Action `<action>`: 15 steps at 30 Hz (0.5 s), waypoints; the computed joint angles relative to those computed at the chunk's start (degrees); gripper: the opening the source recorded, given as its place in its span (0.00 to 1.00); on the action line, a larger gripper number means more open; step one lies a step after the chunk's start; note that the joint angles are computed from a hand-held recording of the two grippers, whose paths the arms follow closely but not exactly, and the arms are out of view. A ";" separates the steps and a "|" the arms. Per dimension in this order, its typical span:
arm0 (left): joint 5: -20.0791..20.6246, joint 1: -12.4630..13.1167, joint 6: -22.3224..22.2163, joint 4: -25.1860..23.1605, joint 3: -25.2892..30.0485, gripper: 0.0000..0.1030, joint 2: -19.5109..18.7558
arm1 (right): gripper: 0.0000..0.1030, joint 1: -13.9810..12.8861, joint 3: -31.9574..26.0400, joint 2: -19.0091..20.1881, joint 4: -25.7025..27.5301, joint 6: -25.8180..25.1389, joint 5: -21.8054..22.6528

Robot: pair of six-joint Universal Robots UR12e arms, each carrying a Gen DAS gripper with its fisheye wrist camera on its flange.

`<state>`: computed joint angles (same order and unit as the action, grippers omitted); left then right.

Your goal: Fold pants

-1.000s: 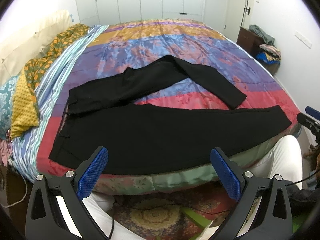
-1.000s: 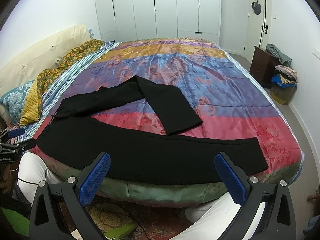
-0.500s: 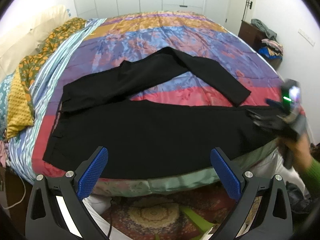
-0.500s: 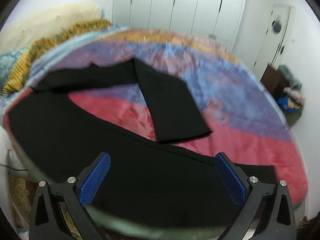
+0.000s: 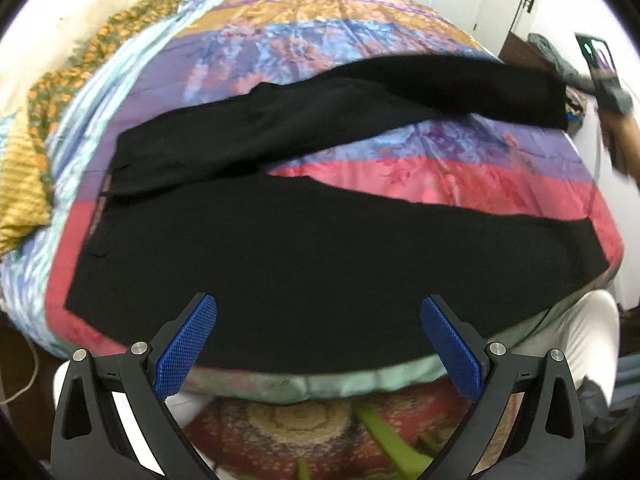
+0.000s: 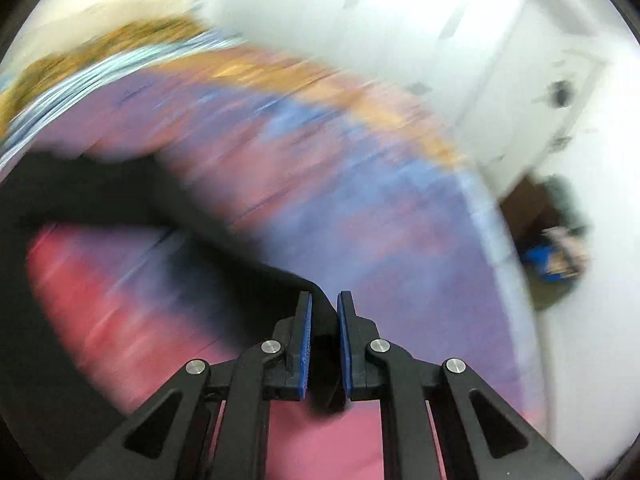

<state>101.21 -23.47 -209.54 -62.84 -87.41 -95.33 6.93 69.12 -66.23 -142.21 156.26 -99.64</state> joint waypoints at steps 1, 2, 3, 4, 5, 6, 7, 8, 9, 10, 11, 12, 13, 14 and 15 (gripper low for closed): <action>-0.47 0.29 0.26 0.93 0.32 0.99 -0.46 | 0.15 -0.57 -5.41 3.45 0.82 -0.20 -4.26; -0.65 0.46 0.35 1.60 0.53 0.99 -0.77 | 0.20 -1.50 -11.41 7.14 4.04 1.17 -7.08; -0.75 0.67 0.27 2.00 0.74 0.99 -1.06 | 0.24 -1.96 -16.38 9.95 8.90 4.13 -10.14; -0.84 0.99 -0.04 2.40 0.84 0.99 -1.36 | 0.32 -2.80 -20.86 12.65 13.88 8.41 -12.24; -0.77 1.27 -0.42 2.64 0.78 0.99 -1.53 | 0.36 -3.01 -22.93 13.86 16.57 10.29 -13.66; -0.60 1.64 -0.87 2.83 0.61 0.99 -1.66 | 0.38 -3.18 -22.67 13.89 16.87 11.07 -13.96; -0.35 2.31 -1.41 2.99 0.20 0.99 -1.77 | 0.39 -3.08 -20.53 13.03 15.50 11.31 -12.90; -0.13 3.08 -1.81 3.09 -0.25 0.99 -1.91 | 0.42 -2.94 -18.45 12.04 14.34 11.47 -10.67; 0.13 3.86 -2.12 3.31 -0.62 0.99 -2.16 | 0.55 -2.76 -16.11 10.86 13.18 11.74 -7.45; 0.54 4.70 -2.22 3.96 -1.00 0.99 -2.46 | 0.63 -2.48 -12.21 8.89 11.83 11.99 -1.83; 1.38 5.29 -2.32 4.67 -1.21 0.99 -2.86 | 0.64 -2.58 -9.79 7.49 11.84 11.97 4.17; 3.01 5.97 -2.33 5.61 -1.20 0.99 -3.60 | 0.64 -2.50 -7.29 6.28 11.97 12.25 10.17; 5.09 6.78 -2.05 7.10 -1.00 0.99 -4.72 | 0.64 -1.37 -4.80 5.27 13.00 13.27 16.17; 6.28 7.37 -1.71 8.51 -0.77 0.99 -5.67 | 0.64 -0.94 -3.86 4.97 14.46 13.58 22.17; 7.35 8.02 -1.46 10.16 -0.39 0.99 -6.86 | 0.64 -0.29 -3.12 4.96 15.98 13.61 28.17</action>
<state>108.56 -15.45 -210.99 -52.68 -87.81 -102.19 6.63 66.00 -61.27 -126.23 169.87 -71.47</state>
